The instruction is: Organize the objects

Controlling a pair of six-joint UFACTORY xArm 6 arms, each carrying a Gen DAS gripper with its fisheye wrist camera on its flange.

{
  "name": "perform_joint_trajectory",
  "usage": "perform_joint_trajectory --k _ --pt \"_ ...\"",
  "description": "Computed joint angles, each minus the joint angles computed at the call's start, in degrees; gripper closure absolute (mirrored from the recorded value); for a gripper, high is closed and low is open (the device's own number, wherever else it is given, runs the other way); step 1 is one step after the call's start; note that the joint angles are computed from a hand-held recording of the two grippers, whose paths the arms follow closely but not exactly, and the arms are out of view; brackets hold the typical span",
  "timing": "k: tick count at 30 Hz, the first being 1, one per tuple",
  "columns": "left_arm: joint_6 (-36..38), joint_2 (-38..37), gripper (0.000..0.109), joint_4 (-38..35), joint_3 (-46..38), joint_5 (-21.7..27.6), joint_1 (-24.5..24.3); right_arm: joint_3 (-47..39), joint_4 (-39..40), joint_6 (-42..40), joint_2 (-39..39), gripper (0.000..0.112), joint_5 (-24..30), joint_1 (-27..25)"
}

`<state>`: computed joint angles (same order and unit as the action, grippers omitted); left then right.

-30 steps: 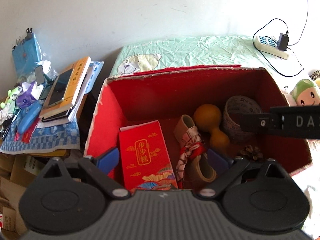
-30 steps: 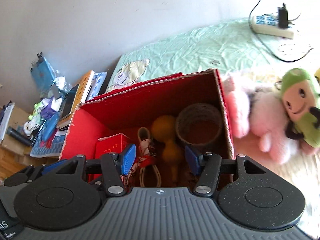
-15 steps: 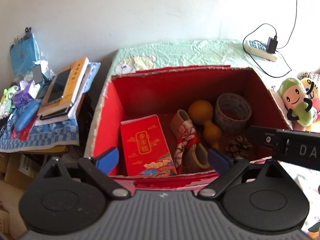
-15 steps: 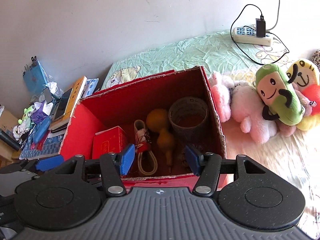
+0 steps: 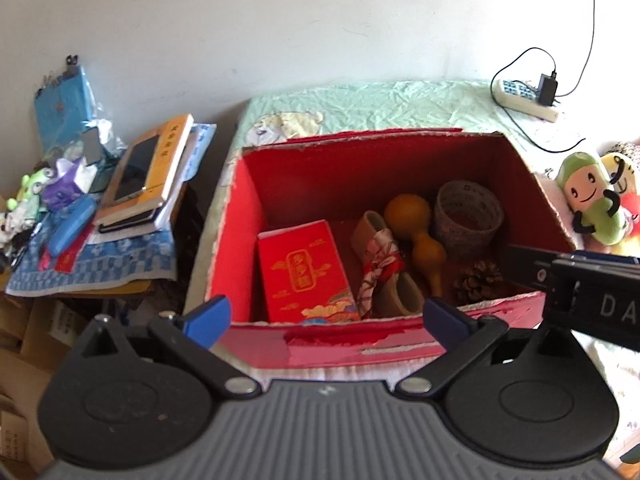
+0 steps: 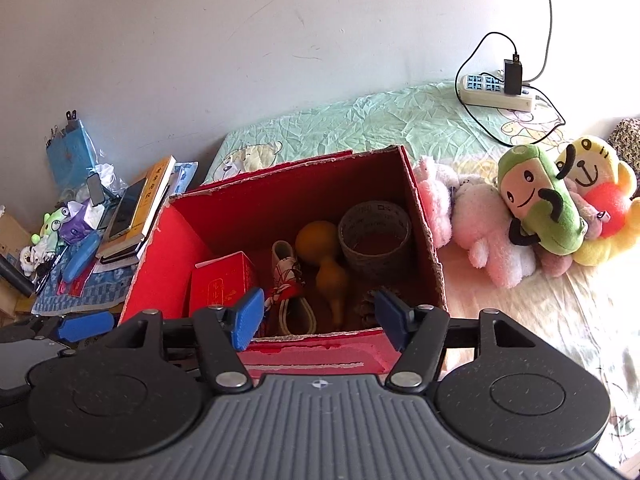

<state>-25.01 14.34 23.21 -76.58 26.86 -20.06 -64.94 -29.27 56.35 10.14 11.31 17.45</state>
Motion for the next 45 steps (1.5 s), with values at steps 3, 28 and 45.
perform_joint_trajectory --k 3,28,45 --pt "0.0 -1.0 0.007 -1.3 0.8 0.9 -0.4 1.1 1.9 -1.8 -0.9 0.046 -0.5 -0.1" --pt "2.4 -0.1 0.006 -4.8 2.4 7.3 -1.1 5.3 11.6 -7.9 -2.1 0.046 2.7 2.1" --pt "7.0 -0.9 0.006 -8.4 2.5 8.1 0.9 2.8 5.1 1.6 -1.6 0.043 8.5 4.2"
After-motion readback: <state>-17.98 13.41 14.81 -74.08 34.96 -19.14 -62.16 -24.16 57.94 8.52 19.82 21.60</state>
